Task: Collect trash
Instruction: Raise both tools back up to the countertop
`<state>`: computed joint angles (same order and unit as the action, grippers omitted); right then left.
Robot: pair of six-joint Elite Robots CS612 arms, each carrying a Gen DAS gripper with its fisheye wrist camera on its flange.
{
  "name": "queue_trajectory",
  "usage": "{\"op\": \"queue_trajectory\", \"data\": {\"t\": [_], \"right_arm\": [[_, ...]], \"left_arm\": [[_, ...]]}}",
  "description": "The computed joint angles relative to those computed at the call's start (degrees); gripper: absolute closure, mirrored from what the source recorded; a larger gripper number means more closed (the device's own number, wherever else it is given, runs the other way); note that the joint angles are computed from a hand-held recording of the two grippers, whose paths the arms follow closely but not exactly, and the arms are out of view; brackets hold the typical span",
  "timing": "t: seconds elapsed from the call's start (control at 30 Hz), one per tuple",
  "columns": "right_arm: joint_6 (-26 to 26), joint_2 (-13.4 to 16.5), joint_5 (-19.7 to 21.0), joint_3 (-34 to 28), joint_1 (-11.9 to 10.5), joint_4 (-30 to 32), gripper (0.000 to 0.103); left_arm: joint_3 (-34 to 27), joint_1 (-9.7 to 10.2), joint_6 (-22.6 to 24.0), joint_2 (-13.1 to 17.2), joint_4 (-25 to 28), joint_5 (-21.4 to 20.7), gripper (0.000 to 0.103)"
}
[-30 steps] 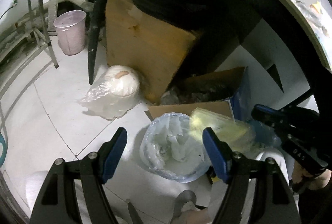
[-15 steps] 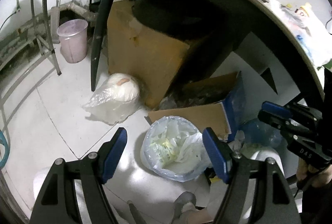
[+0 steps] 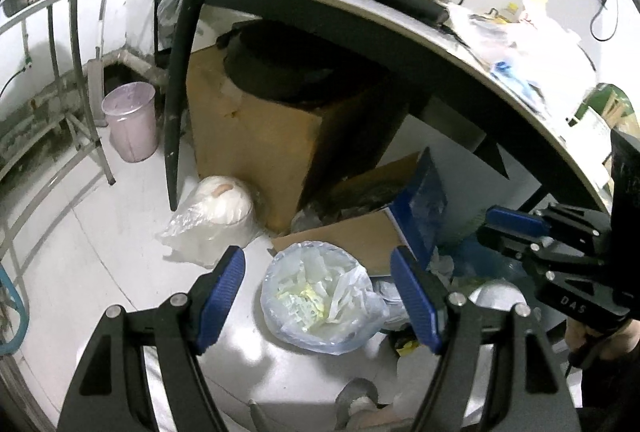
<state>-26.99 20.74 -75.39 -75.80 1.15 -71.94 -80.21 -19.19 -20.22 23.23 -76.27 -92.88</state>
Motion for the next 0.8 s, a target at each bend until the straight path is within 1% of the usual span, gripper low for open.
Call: {"op": "queue_trajectory", "data": {"t": [0.37, 0.53, 0.63, 0.67, 0.8], "right_arm": [[2.2, 0.8, 0.9, -5.6, -1.7, 1.2, 0.082], [3.2, 0.5, 1.2, -6.6, -2.7, 1.2, 0.081], [3.7, 0.0, 1.7, -7.0, -3.4, 0.8, 0.077], [4.0, -0.2, 2.1, -7.1, -3.7, 0.6, 0.073], [4.9, -0.9, 3.4, -7.5, -4.7, -0.1, 0.072]], "left_arm": [[0.1, -1.93, 3.1, -1.5, -0.8, 0.3, 0.028], [1.4, -2.66, 4.2, -2.8, -1.3, 0.1, 0.028], [2.5, -3.03, 5.1, -3.9, -1.7, 0.1, 0.028], [3.0, -3.13, 5.4, -4.2, -1.9, 0.2, 0.028], [5.3, -3.48, 6.4, -6.0, -3.5, 0.7, 0.028]]}}
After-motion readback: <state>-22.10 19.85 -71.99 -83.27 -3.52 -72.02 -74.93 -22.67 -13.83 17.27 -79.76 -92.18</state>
